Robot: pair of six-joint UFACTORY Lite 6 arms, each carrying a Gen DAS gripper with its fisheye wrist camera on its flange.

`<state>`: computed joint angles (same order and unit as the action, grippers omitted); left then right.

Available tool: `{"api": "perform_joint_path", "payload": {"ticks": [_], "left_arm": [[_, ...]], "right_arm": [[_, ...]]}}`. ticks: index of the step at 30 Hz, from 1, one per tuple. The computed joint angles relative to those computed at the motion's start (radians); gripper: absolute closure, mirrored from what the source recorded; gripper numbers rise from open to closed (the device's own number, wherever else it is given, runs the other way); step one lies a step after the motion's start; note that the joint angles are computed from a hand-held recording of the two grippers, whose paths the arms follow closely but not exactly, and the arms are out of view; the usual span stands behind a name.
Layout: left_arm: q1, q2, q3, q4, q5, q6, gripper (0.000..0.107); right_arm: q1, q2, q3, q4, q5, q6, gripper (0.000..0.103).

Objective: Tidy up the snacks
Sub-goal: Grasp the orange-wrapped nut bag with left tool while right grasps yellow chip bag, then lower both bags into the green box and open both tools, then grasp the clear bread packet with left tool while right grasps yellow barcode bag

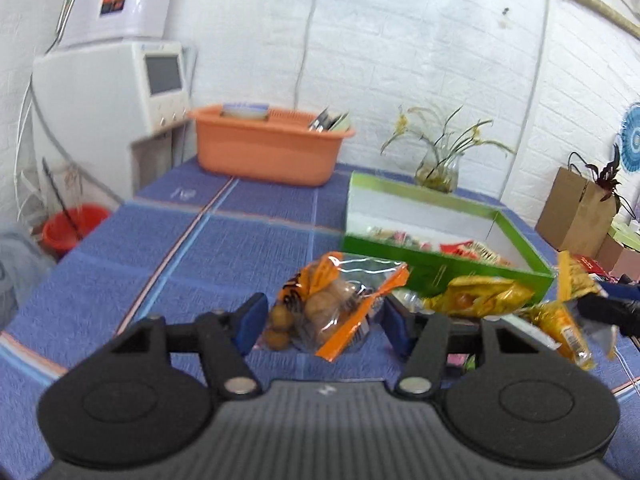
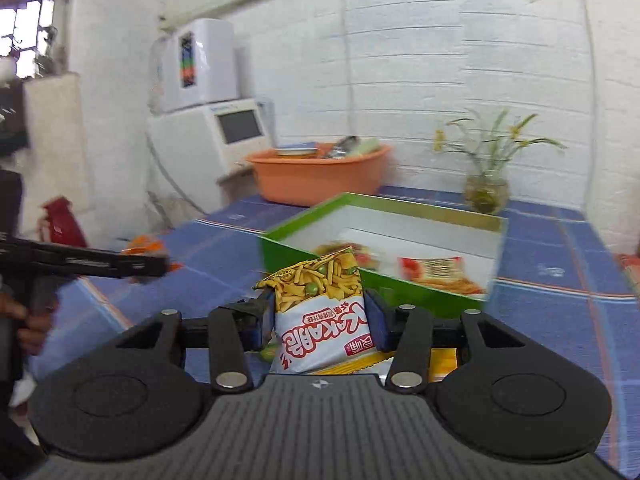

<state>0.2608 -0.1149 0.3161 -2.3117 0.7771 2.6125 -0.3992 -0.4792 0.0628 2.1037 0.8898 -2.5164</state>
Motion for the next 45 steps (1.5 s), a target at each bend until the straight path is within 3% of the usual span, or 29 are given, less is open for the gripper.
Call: {"api": "perform_joint_path", "payload": {"ticks": [6,11,16,21,24,26,29,31,34,40,44,45], "left_arm": [[-0.252,0.063,0.187,-0.208,-0.044,0.069,0.047],[-0.422,0.278,0.462,-0.394,-0.120,0.185,0.047],[-0.491,0.519,0.692,-0.482,-0.181,0.220,0.047],[-0.519,0.680,0.816,-0.535,-0.203,0.297,0.047],[-0.524,0.752,0.884,-0.506,-0.217,0.272,0.046],[-0.531,0.787,0.914,-0.537,-0.221,0.308,0.040],[-0.523,0.800,0.904,-0.554,-0.170,0.342,0.034],[-0.506,0.783,0.874,-0.537,-0.142,0.346,0.033],[-0.472,0.726,0.790,-0.560,-0.103,0.375,0.031],[-0.393,0.610,0.576,-0.582,-0.041,0.428,0.025],[-0.371,0.628,0.549,-0.469,-0.044,0.375,0.005],[-0.383,0.638,0.550,-0.472,-0.047,0.390,0.005]], "right_arm": [[0.113,0.099,0.116,0.300,0.066,-0.103,0.022],[0.090,0.279,0.302,0.478,0.018,-0.152,0.022],[0.019,0.501,0.459,0.414,-0.017,-0.121,0.022],[0.007,0.689,0.571,0.353,-0.023,-0.127,0.022],[0.048,0.782,0.644,0.410,-0.066,-0.140,0.022],[0.078,0.826,0.672,0.475,-0.074,-0.183,0.020],[0.088,0.861,0.697,0.480,-0.071,-0.189,0.014],[0.075,0.846,0.682,0.454,-0.061,-0.176,0.000],[0.052,0.771,0.607,0.463,-0.036,-0.178,0.000],[-0.120,0.547,0.335,0.258,0.061,-0.071,0.000],[-0.135,0.450,0.175,0.364,0.042,-0.211,0.000],[-0.115,0.437,0.152,0.413,0.024,-0.254,0.000]]}}
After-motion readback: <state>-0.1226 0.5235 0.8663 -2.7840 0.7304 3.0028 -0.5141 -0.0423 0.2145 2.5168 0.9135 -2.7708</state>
